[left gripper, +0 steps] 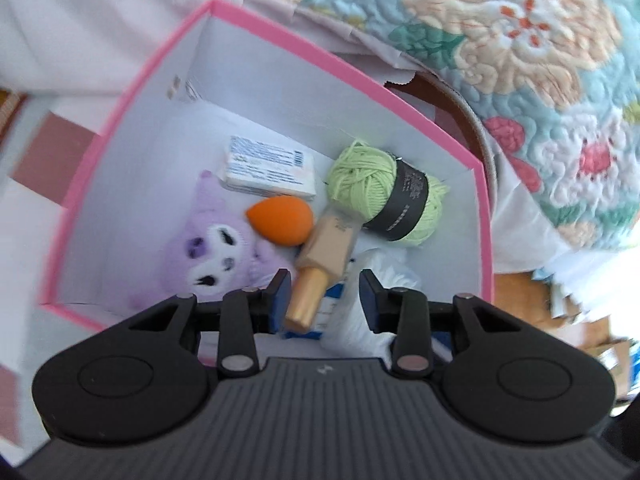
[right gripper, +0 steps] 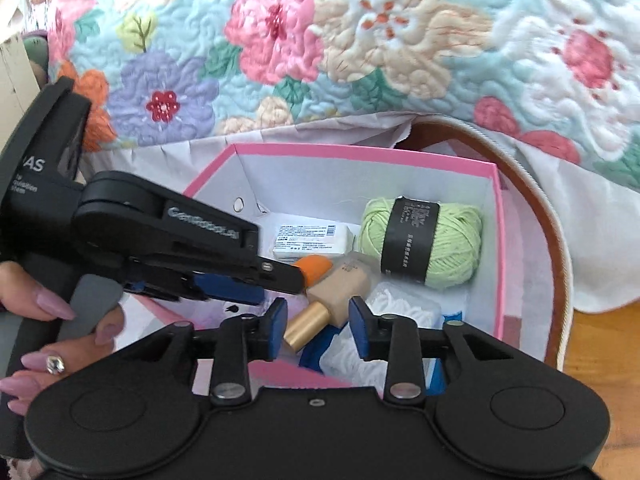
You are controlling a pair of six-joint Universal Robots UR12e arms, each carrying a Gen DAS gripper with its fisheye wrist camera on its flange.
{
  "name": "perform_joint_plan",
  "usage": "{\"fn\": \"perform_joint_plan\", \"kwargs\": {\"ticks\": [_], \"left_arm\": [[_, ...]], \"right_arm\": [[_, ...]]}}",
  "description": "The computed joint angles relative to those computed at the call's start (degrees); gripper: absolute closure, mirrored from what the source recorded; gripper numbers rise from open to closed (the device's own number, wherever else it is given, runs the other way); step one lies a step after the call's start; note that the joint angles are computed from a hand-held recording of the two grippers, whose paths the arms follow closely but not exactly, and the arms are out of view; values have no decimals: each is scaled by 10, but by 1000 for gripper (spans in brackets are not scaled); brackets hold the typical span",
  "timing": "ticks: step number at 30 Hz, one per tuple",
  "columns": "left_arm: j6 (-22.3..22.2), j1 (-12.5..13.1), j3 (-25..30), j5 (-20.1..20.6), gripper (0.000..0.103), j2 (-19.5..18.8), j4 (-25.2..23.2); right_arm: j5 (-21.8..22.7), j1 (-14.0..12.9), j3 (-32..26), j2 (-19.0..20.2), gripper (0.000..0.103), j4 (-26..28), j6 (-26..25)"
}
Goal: Organize objects
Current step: 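Withdraw the left tool up and away from the pink box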
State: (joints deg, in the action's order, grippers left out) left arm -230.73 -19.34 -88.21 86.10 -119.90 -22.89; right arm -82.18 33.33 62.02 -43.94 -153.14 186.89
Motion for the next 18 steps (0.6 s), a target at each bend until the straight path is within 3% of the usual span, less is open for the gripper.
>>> {"fn": "perform_joint_plan", "kwargs": {"ticks": [8,11,15,18], "left_arm": [[61,-17,-16,70,52,53,-62],[77,-22,-23,85,46,71,-77],[119,-40,-17,138,41,88,-121],[135,-47,-19,145,38,100,-133]], "right_arm": [[-13,5,45,-41,46,-34,2],[-27,10,54,-56,46,-38,2],[-27,13,64,-73,44,-27,9],[-31,17,70,-83,43,-16,15]]}}
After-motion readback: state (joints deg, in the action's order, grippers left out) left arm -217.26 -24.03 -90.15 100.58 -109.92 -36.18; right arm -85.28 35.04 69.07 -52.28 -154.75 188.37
